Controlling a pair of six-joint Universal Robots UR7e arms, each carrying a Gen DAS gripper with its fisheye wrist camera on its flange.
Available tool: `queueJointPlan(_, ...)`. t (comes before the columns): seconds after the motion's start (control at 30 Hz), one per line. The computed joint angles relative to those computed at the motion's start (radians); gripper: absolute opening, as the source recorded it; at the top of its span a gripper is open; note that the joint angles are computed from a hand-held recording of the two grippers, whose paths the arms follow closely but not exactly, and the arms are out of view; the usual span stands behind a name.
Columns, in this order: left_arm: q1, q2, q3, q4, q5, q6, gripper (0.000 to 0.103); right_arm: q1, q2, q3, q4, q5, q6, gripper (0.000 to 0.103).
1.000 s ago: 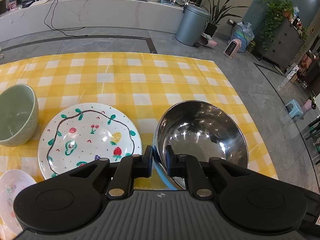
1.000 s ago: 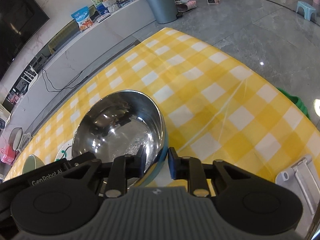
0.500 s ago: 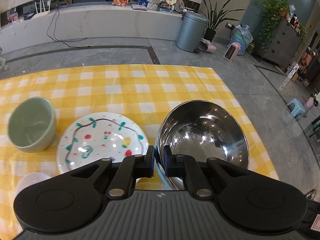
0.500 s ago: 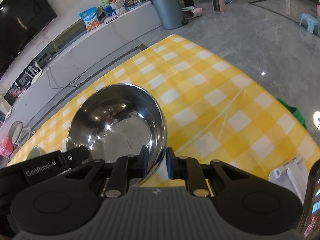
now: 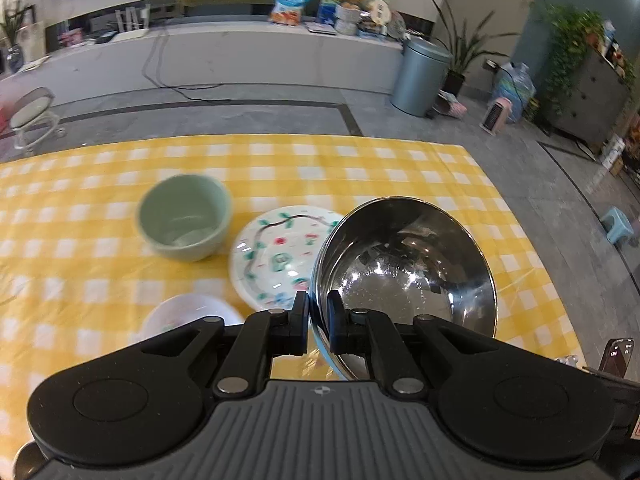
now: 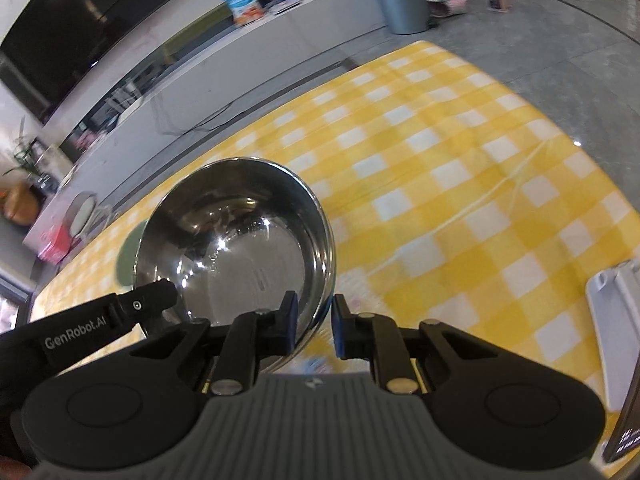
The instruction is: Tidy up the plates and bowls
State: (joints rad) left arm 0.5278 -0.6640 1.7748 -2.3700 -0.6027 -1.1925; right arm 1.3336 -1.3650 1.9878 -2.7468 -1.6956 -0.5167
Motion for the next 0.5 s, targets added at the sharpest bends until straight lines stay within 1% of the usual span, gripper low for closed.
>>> queueJointPlan(0.17, -0.044, -0.079, 0.071, 0.105, 0.008, -0.145, 0.009, 0.031, -0.052, 0.071, 0.006, 0.008, -0.057, 0.016)
queueJointPlan(0.33, -0.089, -0.164, 0.134, 0.22, 0.006, -0.284, 0.009, 0.064, -0.11, 0.137, 0.044, 0.008, -0.089, 0.016)
queueJointPlan(0.5, -0.136, -0.247, 0.189, 0.328, -0.024, -0.399, 0.009, 0.107, -0.174, 0.206, 0.064, -0.002, -0.122, 0.016)
